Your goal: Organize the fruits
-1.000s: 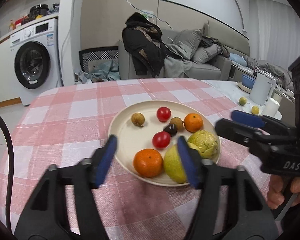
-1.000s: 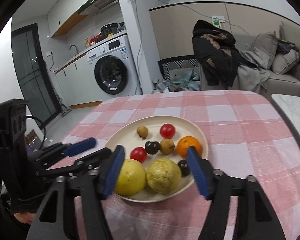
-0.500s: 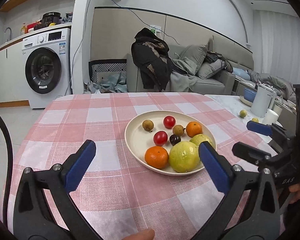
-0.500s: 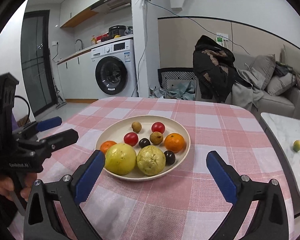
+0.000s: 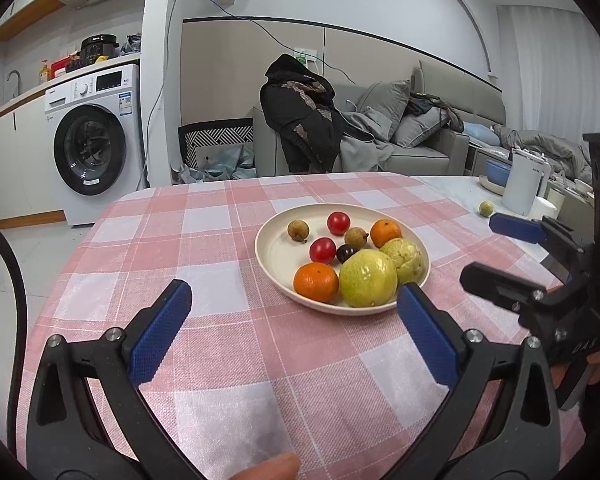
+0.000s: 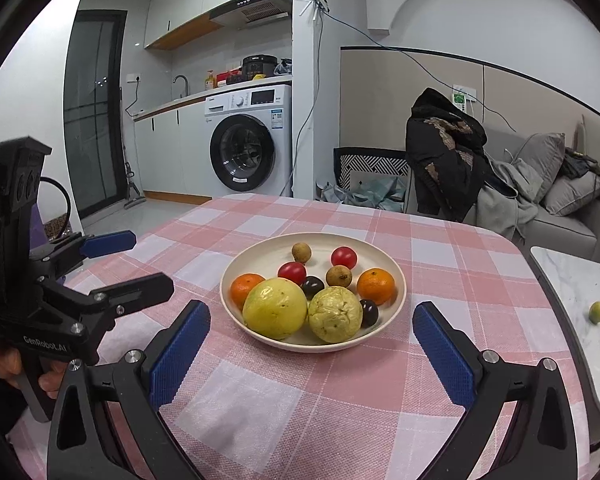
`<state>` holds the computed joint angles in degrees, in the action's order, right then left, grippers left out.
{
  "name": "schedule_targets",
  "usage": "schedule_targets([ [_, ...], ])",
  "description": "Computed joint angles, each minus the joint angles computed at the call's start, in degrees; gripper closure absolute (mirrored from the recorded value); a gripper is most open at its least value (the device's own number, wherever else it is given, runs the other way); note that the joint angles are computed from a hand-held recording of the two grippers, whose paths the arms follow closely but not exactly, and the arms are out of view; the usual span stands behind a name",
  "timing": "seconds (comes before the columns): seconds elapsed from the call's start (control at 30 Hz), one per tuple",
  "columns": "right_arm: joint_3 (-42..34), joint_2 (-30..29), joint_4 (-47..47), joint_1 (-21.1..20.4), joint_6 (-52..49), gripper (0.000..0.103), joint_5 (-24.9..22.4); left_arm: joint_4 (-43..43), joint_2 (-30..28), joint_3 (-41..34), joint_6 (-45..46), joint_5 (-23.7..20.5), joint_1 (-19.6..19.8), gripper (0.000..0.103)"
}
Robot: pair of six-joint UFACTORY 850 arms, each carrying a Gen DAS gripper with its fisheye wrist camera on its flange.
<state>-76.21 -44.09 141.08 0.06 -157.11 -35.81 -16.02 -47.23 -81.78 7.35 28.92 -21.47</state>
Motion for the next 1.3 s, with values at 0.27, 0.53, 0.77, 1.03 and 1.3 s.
schedule_targets([
  [0.27,1.3,0.3,-0.7,-1.0,2.7,0.000,-3.8,0.4,1.0,2.0,-1.0,1.5,-0.1,0.001],
  [0.53,1.2,0.2,-2.0,-1.4,4.5,0.000,-4.8,-0.5,0.6,0.9,-0.4,-0.5,0.1,0.001],
  [0.77,1.3,0.3,-2.2,-1.4,4.3,0.000,-5.1,1.0,0.0,-0.1,-2.0,-1.6,0.4,0.001],
  [1.03,1.6,0.5,-2.6,-1.5,4.8,0.000,-5.1,1.7,-0.5,-0.9,-2.9,-2.4,0.6,0.001],
  [1.3,1.6,0.6,-2.7,-1.5,4.9,0.000,-4.8,2.5,-0.7,-1.0,-3.5,-2.2,0.7,0.001],
])
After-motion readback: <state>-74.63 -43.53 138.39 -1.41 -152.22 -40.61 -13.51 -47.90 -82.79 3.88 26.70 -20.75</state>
